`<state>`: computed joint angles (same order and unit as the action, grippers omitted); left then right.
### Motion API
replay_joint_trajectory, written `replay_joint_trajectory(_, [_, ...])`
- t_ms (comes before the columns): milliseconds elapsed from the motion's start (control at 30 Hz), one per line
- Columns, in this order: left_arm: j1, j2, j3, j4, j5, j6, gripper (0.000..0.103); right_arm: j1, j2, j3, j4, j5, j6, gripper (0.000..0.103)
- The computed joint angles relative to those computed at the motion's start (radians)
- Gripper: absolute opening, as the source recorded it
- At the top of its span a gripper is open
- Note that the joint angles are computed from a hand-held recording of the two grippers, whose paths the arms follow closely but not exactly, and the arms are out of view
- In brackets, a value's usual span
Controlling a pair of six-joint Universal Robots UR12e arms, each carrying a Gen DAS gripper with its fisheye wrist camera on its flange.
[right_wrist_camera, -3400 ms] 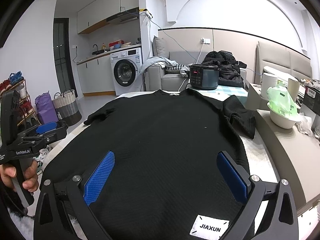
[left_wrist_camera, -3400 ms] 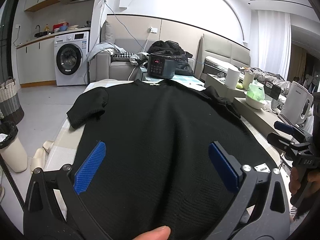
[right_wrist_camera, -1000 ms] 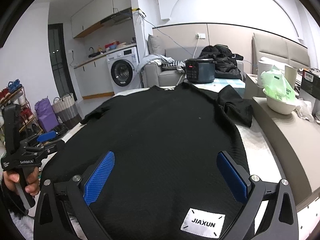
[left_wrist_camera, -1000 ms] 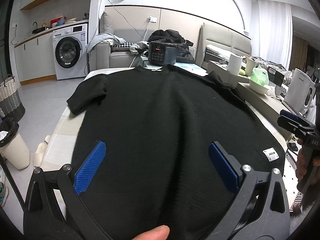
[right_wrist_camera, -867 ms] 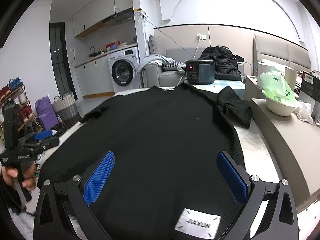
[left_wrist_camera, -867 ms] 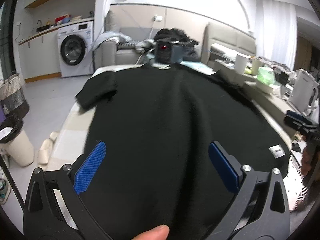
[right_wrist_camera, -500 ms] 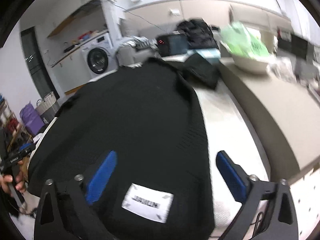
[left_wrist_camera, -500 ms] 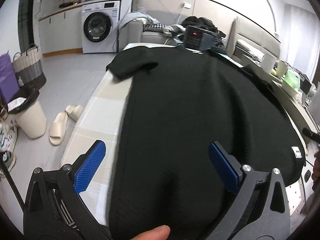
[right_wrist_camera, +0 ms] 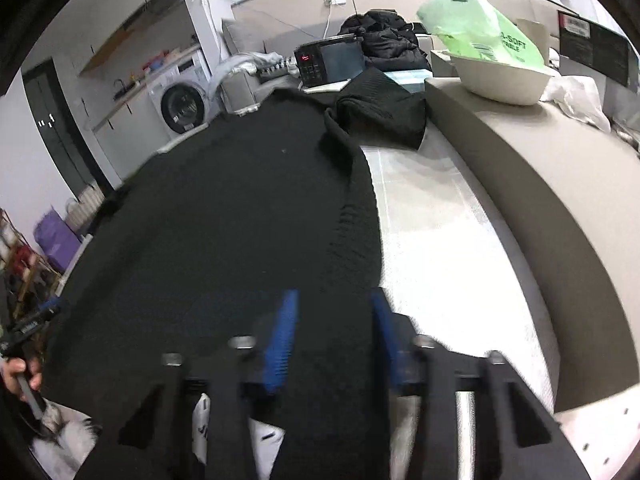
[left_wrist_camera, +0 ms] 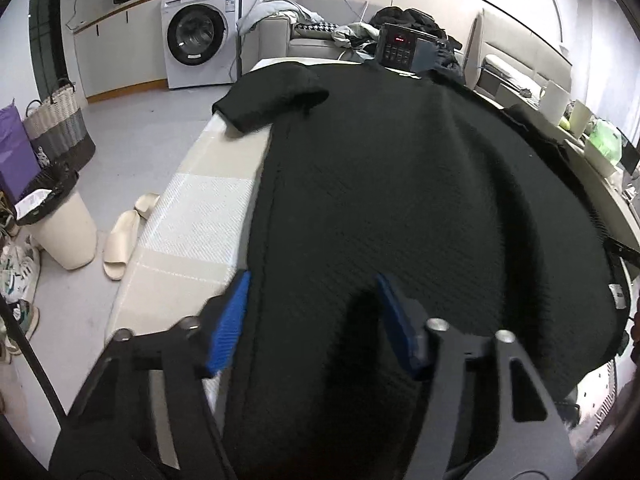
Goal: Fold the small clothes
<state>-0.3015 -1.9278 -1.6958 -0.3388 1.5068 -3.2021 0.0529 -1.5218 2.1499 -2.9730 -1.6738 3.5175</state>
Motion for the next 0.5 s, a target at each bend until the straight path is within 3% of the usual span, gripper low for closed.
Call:
replay_joint_trajectory(67, [0.000,-0.003,0.005,-0.002,0.007,-0.007,0.051,-0.002,0.005,-0.007,0.012,0.001,-0.012,0.009])
replay_joint_trajectory(133, [0.002,-0.003,0.008,-0.009,0.000,-0.014,0.051,-0.001,0.007,-0.012,0.027,-0.017,-0.034,0.007])
replay_joint_trajectory(200, [0.004,0.001,0.005,-0.011,0.000,-0.015,0.051,0.009,0.004,-0.017,0.050,-0.087,-0.036,0.006])
replay_joint_trajectory(267, [0.003,0.000,0.007,-0.013,0.005,-0.012,0.051,0.003,-0.003,-0.017,0.082,-0.133,0.004,0.006])
replay_joint_trajectory(333, [0.002,-0.002,0.014,-0.026,0.010,-0.004,0.051,-0.016,-0.016,-0.007,0.079,-0.089,0.045,0.006])
replay_joint_trajectory(433, [0.005,0.002,0.018,-0.048,0.003,-0.008,0.051,-0.020,-0.032,0.000,0.094,-0.081,0.066,0.019])
replay_joint_trajectory(500, [0.009,-0.001,0.023,-0.052,-0.001,-0.009,0.051,-0.034,-0.048,0.015,0.075,-0.028,0.079,0.023])
